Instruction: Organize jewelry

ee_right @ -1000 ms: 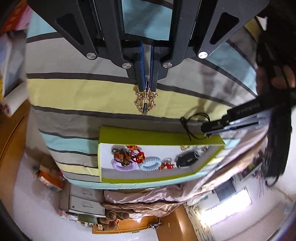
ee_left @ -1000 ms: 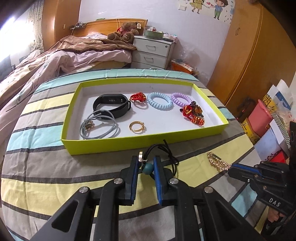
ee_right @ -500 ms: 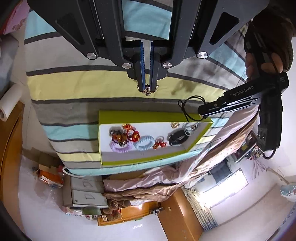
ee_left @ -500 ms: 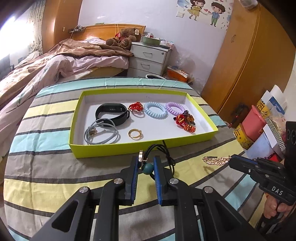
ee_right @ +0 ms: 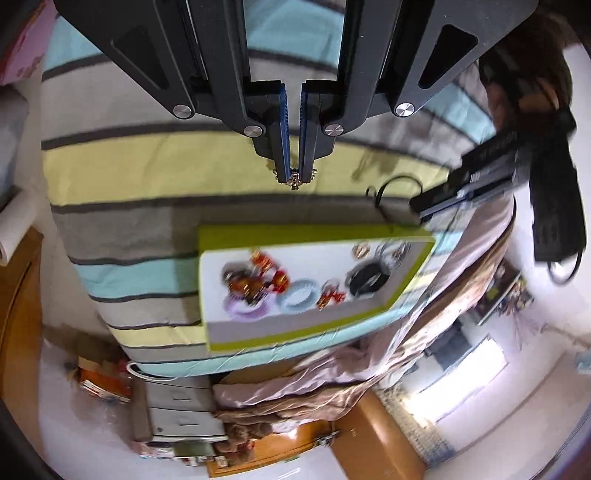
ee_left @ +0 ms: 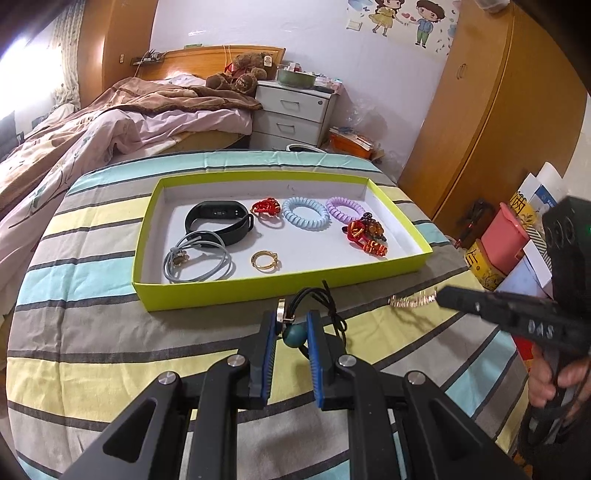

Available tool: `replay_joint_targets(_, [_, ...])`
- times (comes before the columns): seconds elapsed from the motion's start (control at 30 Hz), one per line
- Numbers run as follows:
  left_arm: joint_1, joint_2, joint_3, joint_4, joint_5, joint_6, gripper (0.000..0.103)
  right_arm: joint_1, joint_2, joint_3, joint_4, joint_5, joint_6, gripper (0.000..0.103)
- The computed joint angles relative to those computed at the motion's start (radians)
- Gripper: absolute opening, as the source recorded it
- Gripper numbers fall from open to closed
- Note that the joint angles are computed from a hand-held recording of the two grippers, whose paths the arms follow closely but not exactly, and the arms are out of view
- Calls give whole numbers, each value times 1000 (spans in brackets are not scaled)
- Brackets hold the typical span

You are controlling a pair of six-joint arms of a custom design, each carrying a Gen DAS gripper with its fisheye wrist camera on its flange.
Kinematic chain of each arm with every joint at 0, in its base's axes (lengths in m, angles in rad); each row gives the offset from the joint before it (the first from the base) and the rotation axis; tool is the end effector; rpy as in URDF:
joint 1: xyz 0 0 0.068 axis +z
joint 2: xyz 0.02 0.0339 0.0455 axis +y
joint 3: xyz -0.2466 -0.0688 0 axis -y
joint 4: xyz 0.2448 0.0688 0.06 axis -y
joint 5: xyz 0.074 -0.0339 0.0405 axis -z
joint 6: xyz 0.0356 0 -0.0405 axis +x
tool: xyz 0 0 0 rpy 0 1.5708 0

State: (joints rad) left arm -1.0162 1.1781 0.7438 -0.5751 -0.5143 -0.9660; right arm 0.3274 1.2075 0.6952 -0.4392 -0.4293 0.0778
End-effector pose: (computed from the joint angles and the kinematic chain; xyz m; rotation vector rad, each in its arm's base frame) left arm 0.1354 -0.1853 0.2039 -0.1220 2.4095 -0.2337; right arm 0.2195 0.0902 0.1897 -0.4905 2.4909 0.7039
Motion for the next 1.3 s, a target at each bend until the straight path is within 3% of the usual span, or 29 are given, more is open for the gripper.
replay_joint_targets(0.23, [24, 14, -10, 35, 23, 22, 17, -33, 24, 14, -18, 77, 17, 7])
replay_joint_targets(0.33, [33, 21, -13, 47, 32, 26, 17, -29, 19, 0, -25, 163, 7, 17])
replay_joint_targets(0.43, [36, 27, -16, 56, 40, 32, 17, -29, 8, -17, -12, 188, -52, 19])
replay_joint_targets(0.47, [37, 28, -15, 56, 40, 32, 17, -4, -12, -28, -5, 226, -87, 26])
replay_joint_targets(0.5, [39, 28, -17, 58, 43, 33, 17, 34, -27, -38, 5, 273, -129, 42])
replay_joint_targets(0.57, [42, 30, -18, 59, 43, 31, 17, 103, -55, -60, 24, 327, -222, 51])
replay_joint_targets(0.73, [53, 27, -24, 59, 56, 32, 17, 97, 24, -40, 69, 259, -259, 51])
replay_joint_targets(1.0, [58, 28, -21, 63, 66, 47, 17, 143, 119, -1, 74, 292, -297, 51])
replay_joint_targets(1.03, [54, 26, -18, 60, 61, 49, 17, 146, 120, 0, 74, 295, -294, 49])
replay_joint_targets(1.07, [53, 22, -17, 58, 60, 53, 17, 152, 116, -1, 74, 295, -288, 36])
replay_joint_targets(1.3, [34, -3, 16, 10, 29, 69, 17, 186, 89, -15, 76, 330, -247, 36])
